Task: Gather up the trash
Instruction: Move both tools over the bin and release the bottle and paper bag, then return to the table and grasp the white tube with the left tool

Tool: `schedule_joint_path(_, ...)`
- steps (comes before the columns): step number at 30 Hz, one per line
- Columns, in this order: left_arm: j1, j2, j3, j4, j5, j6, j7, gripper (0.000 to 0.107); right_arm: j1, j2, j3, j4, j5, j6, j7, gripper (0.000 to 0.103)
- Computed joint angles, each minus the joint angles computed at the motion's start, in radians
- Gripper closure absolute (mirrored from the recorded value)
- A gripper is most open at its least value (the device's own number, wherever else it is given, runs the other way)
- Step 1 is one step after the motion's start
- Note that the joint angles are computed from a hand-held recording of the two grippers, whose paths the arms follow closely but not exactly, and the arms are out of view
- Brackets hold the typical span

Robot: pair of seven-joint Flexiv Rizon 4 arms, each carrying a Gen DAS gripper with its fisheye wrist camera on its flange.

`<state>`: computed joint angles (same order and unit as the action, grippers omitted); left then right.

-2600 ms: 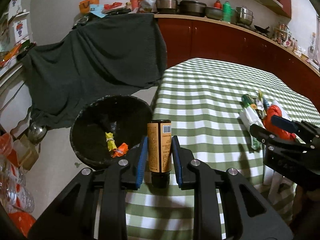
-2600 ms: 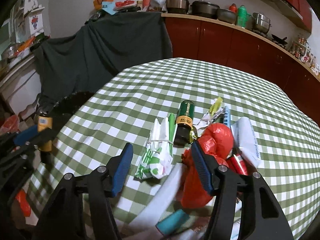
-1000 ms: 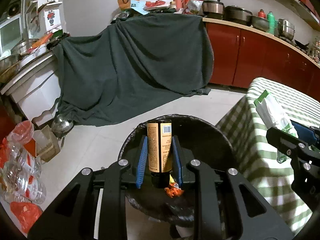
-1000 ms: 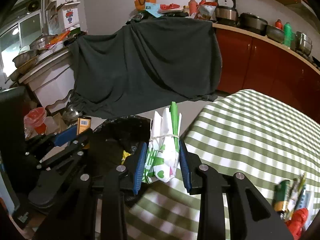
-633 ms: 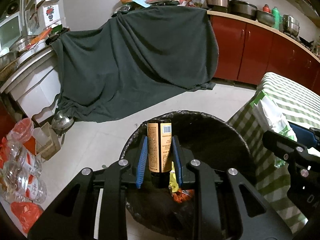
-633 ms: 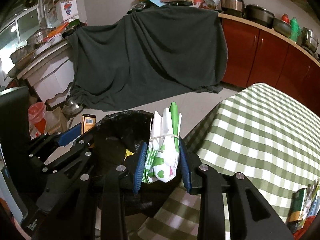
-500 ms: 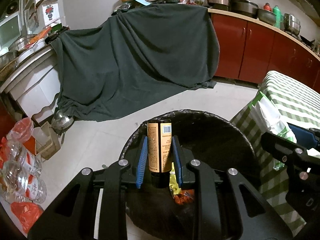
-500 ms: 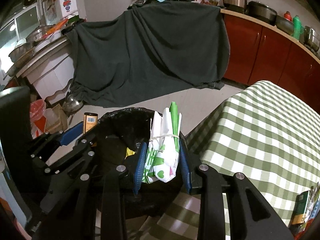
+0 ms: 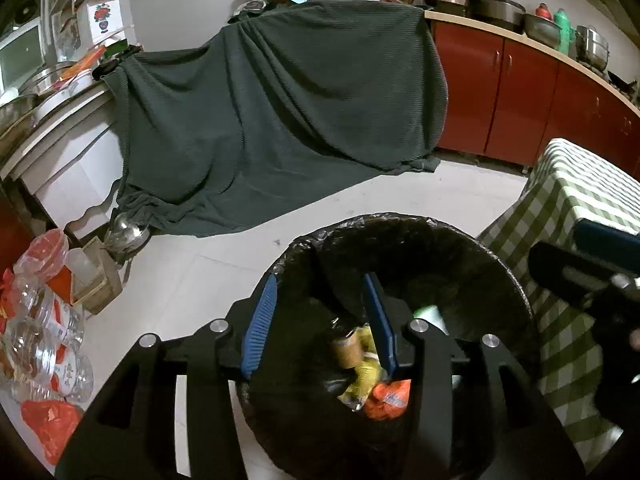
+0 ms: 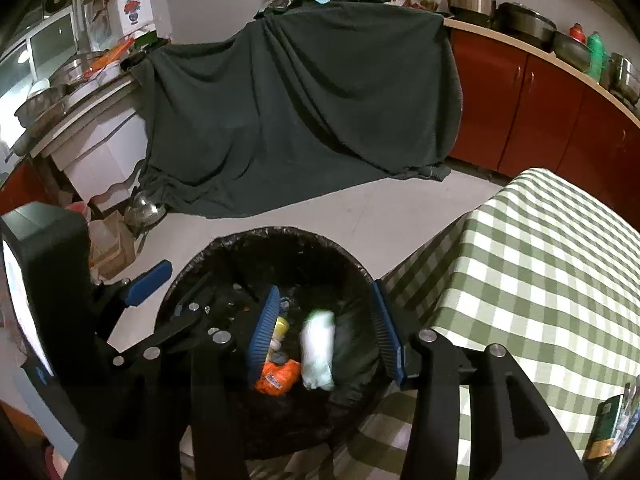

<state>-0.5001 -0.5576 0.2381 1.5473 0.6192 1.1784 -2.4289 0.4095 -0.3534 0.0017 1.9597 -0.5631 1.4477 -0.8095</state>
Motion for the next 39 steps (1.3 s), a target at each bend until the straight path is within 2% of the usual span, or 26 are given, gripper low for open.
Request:
schedule_joint_path(5,-0.008,0.025,0.000,0.020,0.009,0.003,-0.012,0.061,0.015,0.044,-0.040,0.043,-0.044,0.032,0.050,0.055)
schedule_joint_path(9,-0.017,0.060,-0.004,0.046,0.030,0.009,-0.026,0.057,0.031,0.103,-0.104,0.111,-0.157,0.078,0.148,0.052)
schedule_joint_path(12,-0.030,0.099,-0.012,0.070,0.056,0.015,-0.049,0.055,0.021,0.156,-0.143,0.167,-0.273,0.107,0.242,0.051)
schedule_joint_path(16,-0.037,0.142,-0.046,0.099,0.080,0.026,-0.051,0.055,-0.014,0.230,-0.200,0.239,-0.497,0.145,0.415,0.049)
schedule_joint_path(17,-0.040,0.148,-0.055,0.102,0.087,0.026,-0.050,0.055,-0.034,0.254,-0.208,0.259,-0.557,0.145,0.461,0.049)
schedule_joint_path(20,-0.046,0.167,-0.089,0.116,0.093,0.030,-0.037,0.055,-0.100,0.299,-0.196,0.300,-0.639,0.149,0.528,0.048)
schedule_joint_path(25,-0.072,0.173,-0.134,0.117,0.083,0.031,-0.009,0.055,-0.249,0.399,-0.167,0.377,-0.848,0.129,0.679,0.048)
schedule_joint_path(31,-0.117,0.159,-0.175,0.100,0.057,0.033,0.032,0.055,-0.404,0.510,-0.120,0.479,-0.920,0.100,0.720,0.048)
schedule_joint_path(39,-0.183,0.118,-0.197,0.065,0.013,0.028,0.092,0.055,-0.604,0.598,-0.092,0.575,-0.992,0.149,0.759,0.048)
